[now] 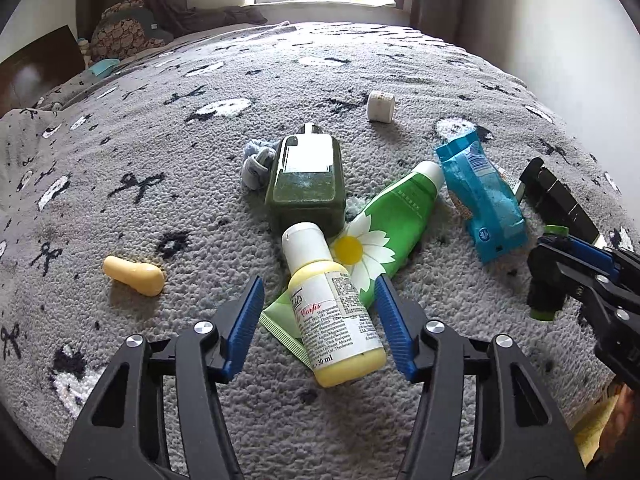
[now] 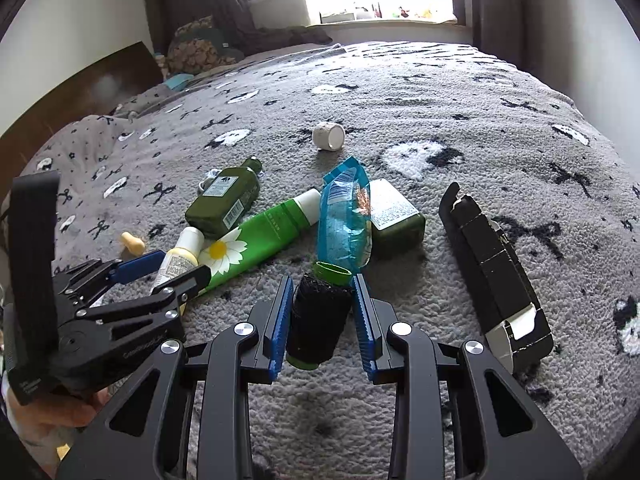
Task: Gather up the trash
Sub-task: 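Grasp the black spool with the right gripper while the left grasps the yellow bottle, then lower the spool and yellow bottle past the bed edge toward the bin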
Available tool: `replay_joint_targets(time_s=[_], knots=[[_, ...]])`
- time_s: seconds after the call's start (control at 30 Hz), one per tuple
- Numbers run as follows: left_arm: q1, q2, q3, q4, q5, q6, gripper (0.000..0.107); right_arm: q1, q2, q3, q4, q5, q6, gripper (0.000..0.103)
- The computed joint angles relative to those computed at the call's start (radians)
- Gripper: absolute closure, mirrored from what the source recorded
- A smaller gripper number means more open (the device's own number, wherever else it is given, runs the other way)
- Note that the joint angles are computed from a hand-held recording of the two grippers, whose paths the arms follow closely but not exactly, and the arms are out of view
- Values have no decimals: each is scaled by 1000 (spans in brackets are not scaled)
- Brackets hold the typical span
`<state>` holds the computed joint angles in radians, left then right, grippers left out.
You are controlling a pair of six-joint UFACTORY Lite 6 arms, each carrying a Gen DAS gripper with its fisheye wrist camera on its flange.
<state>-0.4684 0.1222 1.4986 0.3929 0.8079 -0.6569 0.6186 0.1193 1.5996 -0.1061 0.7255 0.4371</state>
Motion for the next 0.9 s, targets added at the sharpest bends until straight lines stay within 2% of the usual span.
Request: replay_joint_targets(time_s=[0.1,0.17,0.5,0.67,0.9], knots=[[14,-12,-29,-22,-29,11,61,7,-33,-33,-14,-7,7,72],[11,-26,-45,-10,-33,5,76,16,-53,-55,-24,-11,15,73],[-11,-181,-183,1,-52,-12,77,100,-133,-121,-131,7,102,72],[-72,-286,-235,78,-18,-79,77,147,-194,-147,-199,28,155,73],[-207,-409,-262,187,78,-180,77,225,-292,-185,-291,76,232,73]])
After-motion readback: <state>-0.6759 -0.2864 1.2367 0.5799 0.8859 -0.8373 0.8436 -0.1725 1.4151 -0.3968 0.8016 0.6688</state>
